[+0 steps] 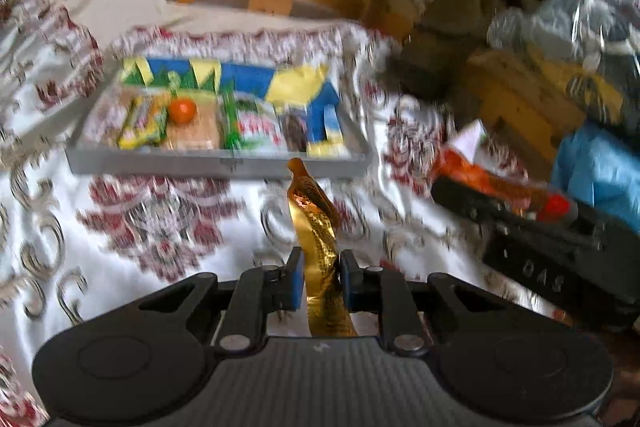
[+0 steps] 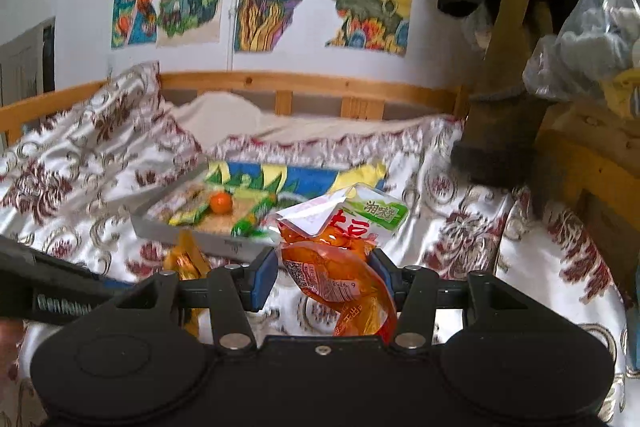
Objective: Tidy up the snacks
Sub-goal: 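Carry the gold pack with the left tool while the right tool carries the chili bag to the tray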
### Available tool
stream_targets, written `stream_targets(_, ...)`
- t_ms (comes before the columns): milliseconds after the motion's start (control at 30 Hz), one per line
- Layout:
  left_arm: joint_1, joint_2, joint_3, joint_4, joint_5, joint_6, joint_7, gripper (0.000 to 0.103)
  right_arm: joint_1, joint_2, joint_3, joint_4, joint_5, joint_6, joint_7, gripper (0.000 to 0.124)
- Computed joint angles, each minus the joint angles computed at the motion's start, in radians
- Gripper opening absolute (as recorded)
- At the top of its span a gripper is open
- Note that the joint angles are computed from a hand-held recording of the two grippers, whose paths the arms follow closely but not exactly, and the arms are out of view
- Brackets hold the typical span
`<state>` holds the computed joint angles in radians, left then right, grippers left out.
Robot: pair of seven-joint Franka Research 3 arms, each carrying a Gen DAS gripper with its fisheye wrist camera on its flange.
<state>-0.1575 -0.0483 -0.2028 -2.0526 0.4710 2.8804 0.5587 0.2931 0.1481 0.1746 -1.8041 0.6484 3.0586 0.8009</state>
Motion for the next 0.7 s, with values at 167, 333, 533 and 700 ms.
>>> stream_targets(167, 0.028, 0.008, 0.005, 0.04, 0.118, 0.015, -0.109, 0.02, -0.037, 0.02, 0.078, 0.019, 0.149, 0.088, -0.149, 0.052)
stream_targets(333, 0.038, 0.062, 0.025, 0.135, 0.185, 0.029, -0.169, 0.02, -0.173, 0.088, 0.288, 0.089, 0.333, 0.21, -0.397, 0.052)
stream_targets(533, 0.032, 0.144, 0.073, 0.263, 0.286, 0.064, -0.231, 0.02, -0.235, 0.233, 0.424, 0.222, 0.257, 0.357, -0.418, 0.052)
stream_targets(700, 0.02, 0.209, 0.129, 0.334, 0.346, 0.084, -0.296, 0.02, -0.112, 0.35, 0.324, 0.374, 0.177, 0.432, -0.388, 0.052)
